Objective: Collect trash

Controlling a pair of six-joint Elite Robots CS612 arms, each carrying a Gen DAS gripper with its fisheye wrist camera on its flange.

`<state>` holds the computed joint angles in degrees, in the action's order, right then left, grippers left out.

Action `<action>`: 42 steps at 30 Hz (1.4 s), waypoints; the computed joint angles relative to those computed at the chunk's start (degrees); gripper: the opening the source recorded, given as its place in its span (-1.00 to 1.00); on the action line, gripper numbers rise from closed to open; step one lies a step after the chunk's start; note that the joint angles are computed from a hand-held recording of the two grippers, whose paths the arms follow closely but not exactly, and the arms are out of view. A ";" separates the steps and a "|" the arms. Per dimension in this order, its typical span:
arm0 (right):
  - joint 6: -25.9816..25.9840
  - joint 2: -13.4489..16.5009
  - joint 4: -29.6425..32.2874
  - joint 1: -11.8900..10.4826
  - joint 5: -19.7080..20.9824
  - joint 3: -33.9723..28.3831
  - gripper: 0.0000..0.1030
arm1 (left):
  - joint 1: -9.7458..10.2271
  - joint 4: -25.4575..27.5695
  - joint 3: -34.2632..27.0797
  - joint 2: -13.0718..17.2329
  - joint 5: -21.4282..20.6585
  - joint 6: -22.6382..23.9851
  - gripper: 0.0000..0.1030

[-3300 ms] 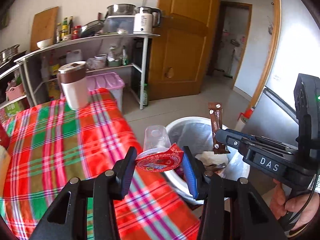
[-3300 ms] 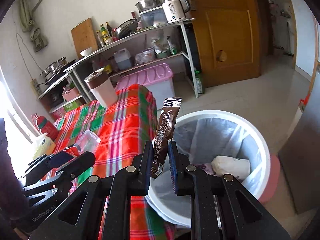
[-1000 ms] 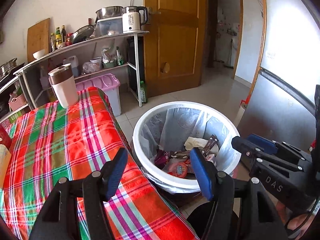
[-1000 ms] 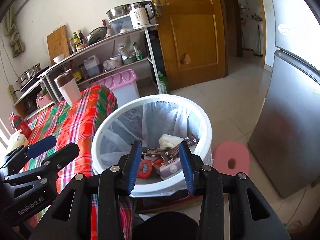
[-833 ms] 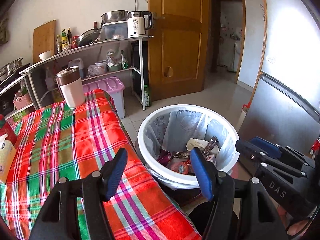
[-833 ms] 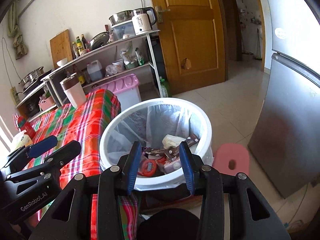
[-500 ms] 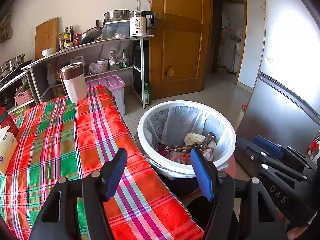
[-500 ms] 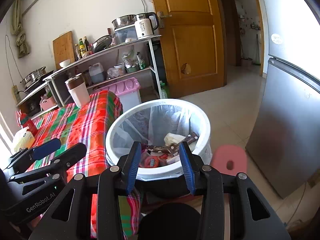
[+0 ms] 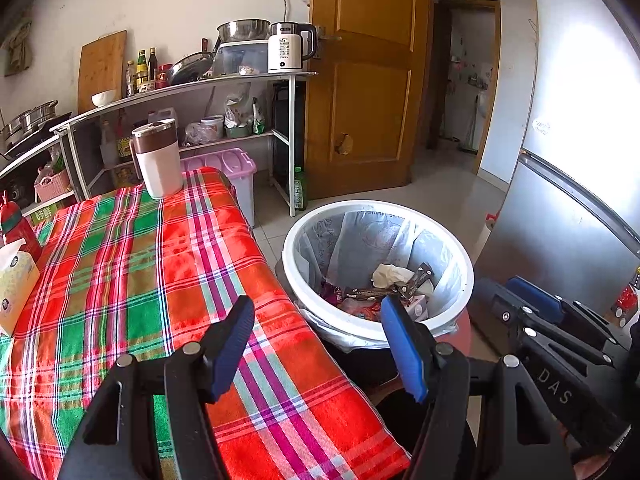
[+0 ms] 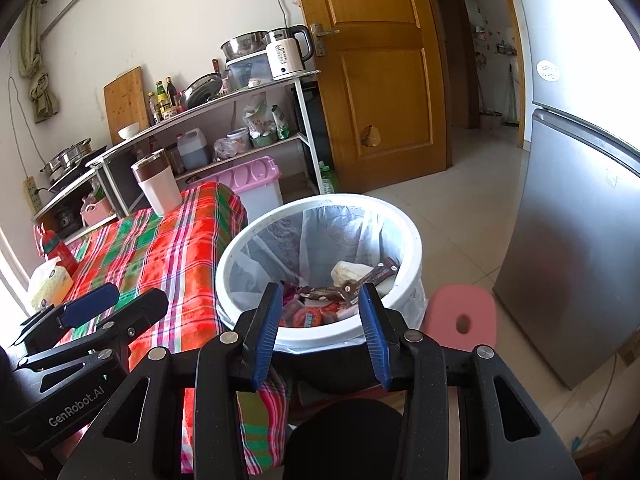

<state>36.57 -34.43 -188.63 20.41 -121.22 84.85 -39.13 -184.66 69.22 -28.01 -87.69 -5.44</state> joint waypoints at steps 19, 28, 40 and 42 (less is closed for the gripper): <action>-0.36 -0.03 -0.39 0.24 0.36 0.03 -0.20 | -0.10 -0.36 0.69 -0.44 0.70 -0.57 0.32; 0.04 -0.14 -0.32 0.31 0.26 0.11 -0.20 | -0.08 -0.35 0.75 -0.51 0.59 -0.60 0.32; 0.18 -0.28 -0.15 0.31 0.56 0.18 -0.20 | -0.08 -0.40 0.84 -0.56 0.79 -0.78 0.32; 0.23 -0.33 -0.26 0.37 0.61 0.25 -0.20 | -0.05 -0.39 0.90 -0.64 0.80 -0.81 0.32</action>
<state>36.81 -34.76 -188.89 20.78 -120.62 85.10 -39.18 -185.05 70.12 -28.64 -86.88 -6.24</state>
